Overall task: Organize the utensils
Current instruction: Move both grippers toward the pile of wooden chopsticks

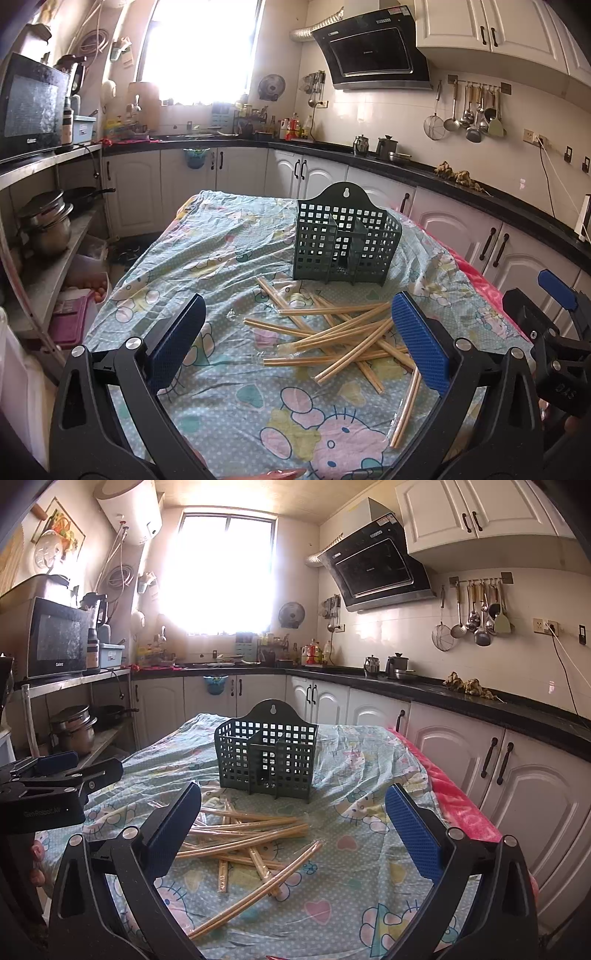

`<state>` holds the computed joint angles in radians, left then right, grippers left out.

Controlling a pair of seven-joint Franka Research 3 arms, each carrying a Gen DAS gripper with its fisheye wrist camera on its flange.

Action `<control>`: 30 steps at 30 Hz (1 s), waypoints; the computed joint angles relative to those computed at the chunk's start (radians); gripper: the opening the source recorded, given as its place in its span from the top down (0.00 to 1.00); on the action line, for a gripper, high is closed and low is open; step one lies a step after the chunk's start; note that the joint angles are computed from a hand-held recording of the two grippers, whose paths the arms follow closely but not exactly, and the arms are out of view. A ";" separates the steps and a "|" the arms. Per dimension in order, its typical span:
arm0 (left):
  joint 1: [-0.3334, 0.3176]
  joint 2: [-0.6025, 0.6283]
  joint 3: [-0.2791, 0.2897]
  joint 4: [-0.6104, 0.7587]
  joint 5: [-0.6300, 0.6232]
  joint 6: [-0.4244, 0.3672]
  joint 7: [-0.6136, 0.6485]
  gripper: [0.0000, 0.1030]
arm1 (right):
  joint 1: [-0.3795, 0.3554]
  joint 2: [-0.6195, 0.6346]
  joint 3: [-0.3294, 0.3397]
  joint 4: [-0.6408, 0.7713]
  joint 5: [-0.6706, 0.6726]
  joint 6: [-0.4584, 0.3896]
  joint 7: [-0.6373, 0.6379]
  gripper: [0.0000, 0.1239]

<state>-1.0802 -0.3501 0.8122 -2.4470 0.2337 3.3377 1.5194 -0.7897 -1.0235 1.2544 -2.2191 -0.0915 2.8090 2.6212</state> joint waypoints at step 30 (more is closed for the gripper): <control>-0.189 -0.016 0.206 0.111 -0.245 -0.147 0.157 0.10 | -0.027 0.182 0.036 0.044 -0.019 0.083 -0.115 0.22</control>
